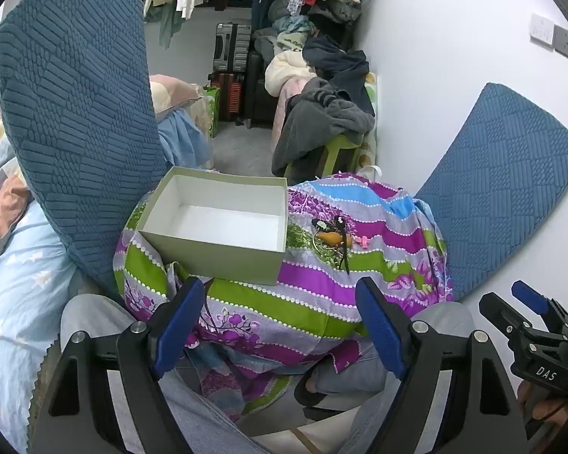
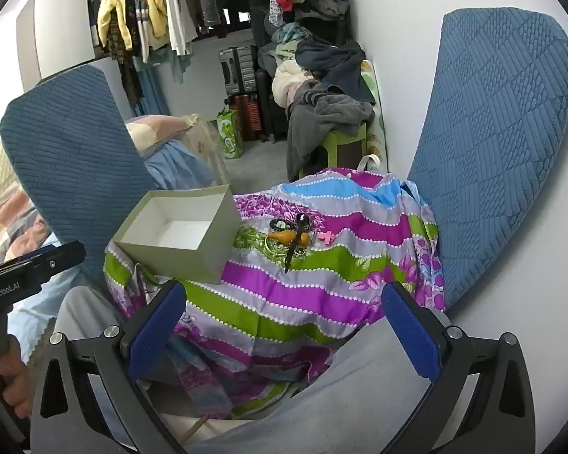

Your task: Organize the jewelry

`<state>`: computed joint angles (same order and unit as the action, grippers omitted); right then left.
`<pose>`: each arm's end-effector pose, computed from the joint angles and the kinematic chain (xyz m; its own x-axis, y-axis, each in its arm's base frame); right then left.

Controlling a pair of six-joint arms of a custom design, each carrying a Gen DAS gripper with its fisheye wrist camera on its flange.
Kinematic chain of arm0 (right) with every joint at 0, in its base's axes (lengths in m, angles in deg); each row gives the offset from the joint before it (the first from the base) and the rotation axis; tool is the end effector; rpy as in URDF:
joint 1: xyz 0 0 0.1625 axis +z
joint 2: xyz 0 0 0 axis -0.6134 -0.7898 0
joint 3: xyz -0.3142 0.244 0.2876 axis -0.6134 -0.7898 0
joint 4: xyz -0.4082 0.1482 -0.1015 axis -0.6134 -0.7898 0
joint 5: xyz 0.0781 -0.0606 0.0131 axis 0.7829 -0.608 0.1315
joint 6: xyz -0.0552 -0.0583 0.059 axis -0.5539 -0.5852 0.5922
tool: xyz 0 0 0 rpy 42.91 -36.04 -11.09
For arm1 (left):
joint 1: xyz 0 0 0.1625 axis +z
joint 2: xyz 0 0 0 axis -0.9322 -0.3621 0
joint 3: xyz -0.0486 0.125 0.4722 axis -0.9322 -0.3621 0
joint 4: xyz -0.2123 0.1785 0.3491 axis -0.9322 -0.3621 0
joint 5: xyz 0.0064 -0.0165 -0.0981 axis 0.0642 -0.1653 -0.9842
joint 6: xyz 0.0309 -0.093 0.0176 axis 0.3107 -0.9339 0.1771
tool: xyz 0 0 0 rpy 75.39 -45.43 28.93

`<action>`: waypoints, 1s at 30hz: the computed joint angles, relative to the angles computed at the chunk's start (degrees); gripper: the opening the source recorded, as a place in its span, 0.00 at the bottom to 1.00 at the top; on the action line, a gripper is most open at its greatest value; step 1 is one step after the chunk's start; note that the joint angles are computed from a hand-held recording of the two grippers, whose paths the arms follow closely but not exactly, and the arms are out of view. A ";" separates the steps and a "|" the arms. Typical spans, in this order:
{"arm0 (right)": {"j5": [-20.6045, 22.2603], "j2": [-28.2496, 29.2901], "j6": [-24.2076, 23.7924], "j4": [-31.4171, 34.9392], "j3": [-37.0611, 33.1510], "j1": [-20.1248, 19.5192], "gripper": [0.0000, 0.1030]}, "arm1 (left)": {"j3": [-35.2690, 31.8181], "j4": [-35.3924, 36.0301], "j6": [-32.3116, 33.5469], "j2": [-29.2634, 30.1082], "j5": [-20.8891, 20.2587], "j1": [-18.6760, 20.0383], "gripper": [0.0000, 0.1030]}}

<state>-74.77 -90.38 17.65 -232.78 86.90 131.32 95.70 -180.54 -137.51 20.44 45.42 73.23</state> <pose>0.1127 -0.2575 0.4959 -0.7533 -0.1975 0.6273 -0.5731 0.6650 -0.4788 -0.5211 -0.2488 0.0738 -0.8191 -0.0829 -0.5676 0.3599 0.6962 -0.6211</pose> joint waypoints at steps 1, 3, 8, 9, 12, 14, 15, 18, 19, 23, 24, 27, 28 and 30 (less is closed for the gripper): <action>-0.07 0.11 0.00 -0.25 0.08 0.12 1.00 | 0.03 0.04 -0.03 -0.02 -0.01 -0.01 0.80; -0.29 0.09 -0.03 -0.20 0.03 0.15 1.00 | -0.10 0.31 -0.14 0.04 0.00 -0.01 0.80; -0.29 -0.54 0.22 0.71 -0.09 -0.05 1.00 | 0.19 0.36 -0.55 -0.04 -0.03 -0.23 0.80; -0.37 -0.48 0.18 0.51 -0.01 -0.07 1.00 | 0.10 0.85 -0.85 -0.22 -0.09 -0.39 0.80; -0.92 -0.59 -0.30 -0.28 0.23 -0.27 1.00 | 0.24 1.23 -1.13 -0.56 -0.11 -0.36 0.80; -0.90 -0.67 -0.23 -0.12 0.18 -0.24 1.00 | 0.18 1.43 -1.37 -0.53 -0.20 -0.41 0.80; -0.95 -0.73 -0.21 -0.07 0.21 -0.21 1.00 | 0.21 1.52 -1.50 -0.61 -0.22 -0.45 0.80; -0.83 -0.76 -0.34 -0.06 0.17 -0.38 1.00 | 0.27 1.66 -1.46 -0.73 -0.30 -0.51 0.80; -0.98 -0.84 -0.19 0.19 0.10 -0.23 1.00 | 0.38 1.58 -1.55 -0.75 -0.19 -0.53 0.80; -1.36 -0.95 -0.27 -0.02 0.16 -0.27 1.00 | 0.39 1.90 -1.64 -0.93 -1.28 -0.28 0.80; -1.36 -0.98 -0.31 -0.12 0.26 -0.47 1.00 | 0.30 1.78 -1.52 -0.68 -1.26 -0.05 0.80; -1.17 -0.83 -0.19 0.08 0.34 -1.02 1.00 | 0.04 2.09 -1.52 -0.55 -1.21 0.06 0.80; -1.12 -0.87 -0.24 0.11 0.36 -1.12 1.00 | 0.08 2.07 -1.48 -0.49 -1.13 0.08 0.80; -1.31 -0.82 -0.56 -0.36 0.49 -1.12 1.00 | 0.00 1.84 -1.29 -0.16 -0.97 0.30 0.80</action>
<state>-76.08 -91.20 17.09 -233.14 87.39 130.19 95.71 -178.70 -138.80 20.28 44.45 73.53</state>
